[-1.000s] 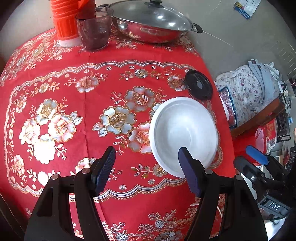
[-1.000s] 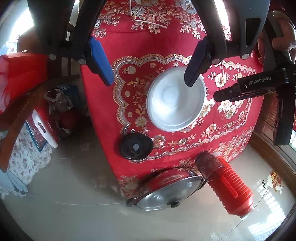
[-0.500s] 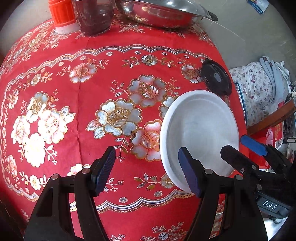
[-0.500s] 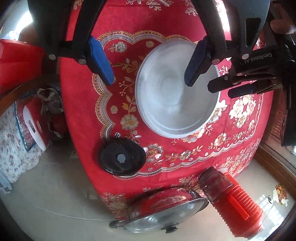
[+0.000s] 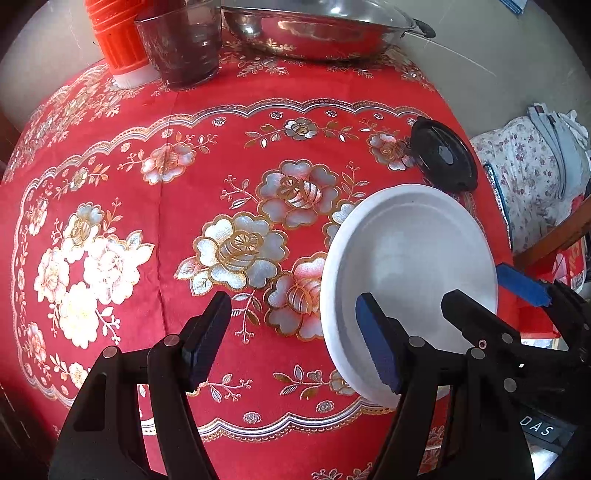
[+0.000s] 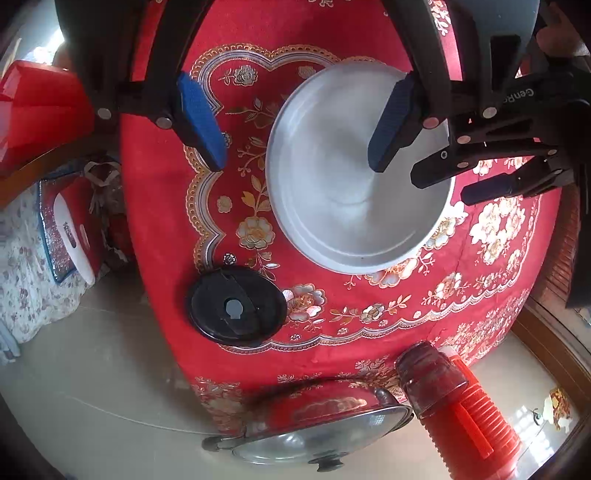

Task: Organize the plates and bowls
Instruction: 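Close both grippers on the second white plate rim and lift it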

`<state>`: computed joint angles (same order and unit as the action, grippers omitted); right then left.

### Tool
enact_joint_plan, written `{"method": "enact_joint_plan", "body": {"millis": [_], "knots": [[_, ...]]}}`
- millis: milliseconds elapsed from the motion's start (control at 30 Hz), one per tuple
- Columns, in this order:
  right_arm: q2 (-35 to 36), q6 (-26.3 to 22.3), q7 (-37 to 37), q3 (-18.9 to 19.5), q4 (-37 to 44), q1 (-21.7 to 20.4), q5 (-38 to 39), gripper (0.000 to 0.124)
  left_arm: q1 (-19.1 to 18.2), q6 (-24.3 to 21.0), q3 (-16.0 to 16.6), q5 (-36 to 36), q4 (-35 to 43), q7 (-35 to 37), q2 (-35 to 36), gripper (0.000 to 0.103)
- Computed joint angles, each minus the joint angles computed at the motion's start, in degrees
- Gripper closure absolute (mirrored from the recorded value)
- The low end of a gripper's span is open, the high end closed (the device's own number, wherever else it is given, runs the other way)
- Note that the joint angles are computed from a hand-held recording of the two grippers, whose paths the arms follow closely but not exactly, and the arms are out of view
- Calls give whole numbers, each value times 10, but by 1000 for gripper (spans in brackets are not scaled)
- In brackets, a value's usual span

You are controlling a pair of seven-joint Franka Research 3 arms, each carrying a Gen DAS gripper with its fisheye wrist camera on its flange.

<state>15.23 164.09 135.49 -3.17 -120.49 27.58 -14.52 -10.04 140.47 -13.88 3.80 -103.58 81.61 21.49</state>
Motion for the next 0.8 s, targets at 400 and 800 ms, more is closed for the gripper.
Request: {"method": "enact_joint_plan", "body": {"millis": [400, 800], "knots": [[6, 21, -43, 5, -8, -2, 31, 67, -6, -4, -2, 15, 3, 10, 10, 53], [-3, 60, -91, 14, -34, -2, 98, 99, -5, -20, -8, -12, 8, 35, 10, 85]]}}
